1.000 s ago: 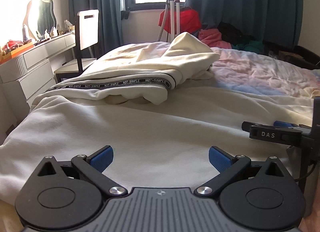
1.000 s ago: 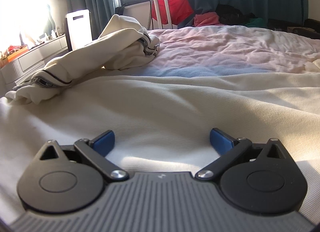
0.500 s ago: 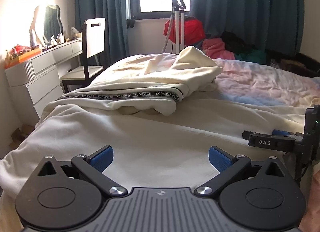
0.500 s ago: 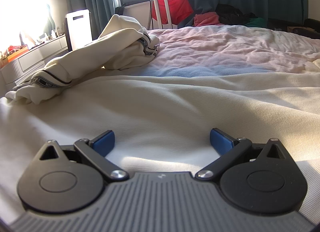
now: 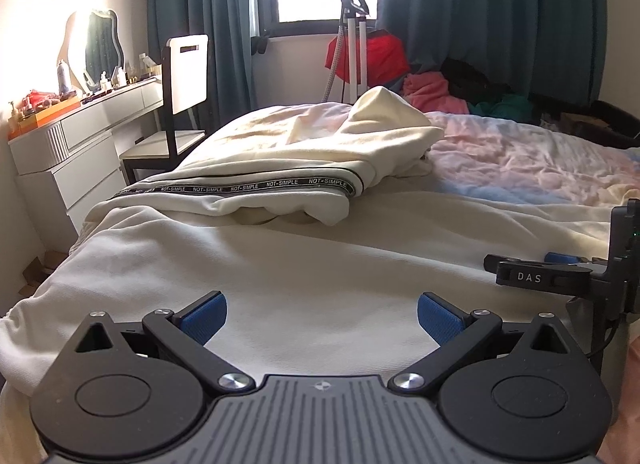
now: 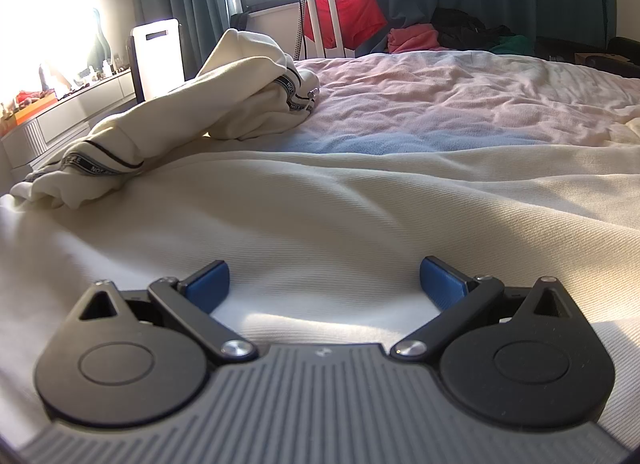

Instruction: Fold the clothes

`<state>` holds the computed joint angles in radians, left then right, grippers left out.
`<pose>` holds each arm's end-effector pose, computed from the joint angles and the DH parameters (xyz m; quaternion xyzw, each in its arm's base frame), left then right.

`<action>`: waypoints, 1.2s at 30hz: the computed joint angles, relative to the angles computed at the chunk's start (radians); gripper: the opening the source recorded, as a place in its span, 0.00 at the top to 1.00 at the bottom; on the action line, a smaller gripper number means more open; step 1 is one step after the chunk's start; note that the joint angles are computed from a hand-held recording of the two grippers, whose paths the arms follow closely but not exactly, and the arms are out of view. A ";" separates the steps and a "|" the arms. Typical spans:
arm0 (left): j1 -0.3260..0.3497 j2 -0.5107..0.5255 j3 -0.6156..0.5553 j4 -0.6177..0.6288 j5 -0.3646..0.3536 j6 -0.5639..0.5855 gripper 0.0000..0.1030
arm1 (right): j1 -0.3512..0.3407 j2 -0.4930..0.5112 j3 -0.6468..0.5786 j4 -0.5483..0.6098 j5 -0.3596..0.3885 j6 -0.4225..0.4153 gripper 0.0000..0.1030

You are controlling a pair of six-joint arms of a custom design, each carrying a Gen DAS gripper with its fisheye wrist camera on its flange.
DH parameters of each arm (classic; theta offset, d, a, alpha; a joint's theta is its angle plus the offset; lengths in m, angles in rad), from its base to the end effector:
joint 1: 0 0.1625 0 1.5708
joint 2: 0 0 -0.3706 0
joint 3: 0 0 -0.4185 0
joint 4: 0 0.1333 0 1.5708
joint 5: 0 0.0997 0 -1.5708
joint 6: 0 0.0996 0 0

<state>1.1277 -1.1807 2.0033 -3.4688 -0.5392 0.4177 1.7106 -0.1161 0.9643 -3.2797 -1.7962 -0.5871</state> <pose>-0.0245 -0.5618 0.2619 0.0822 0.7844 -0.4509 0.4179 0.2191 -0.7604 -0.0962 0.2772 -0.8607 0.3815 0.1916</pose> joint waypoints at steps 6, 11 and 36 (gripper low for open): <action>0.007 -0.006 -0.004 -0.006 -0.001 -0.027 0.01 | 0.000 0.000 0.000 0.000 0.000 0.000 0.00; 0.015 -0.026 0.003 0.008 -0.021 -0.064 0.00 | -0.001 0.000 0.000 0.001 0.002 0.000 0.00; 0.062 0.072 -0.060 -0.064 -0.133 0.035 0.01 | 0.040 -0.085 0.065 0.018 -0.026 0.097 0.00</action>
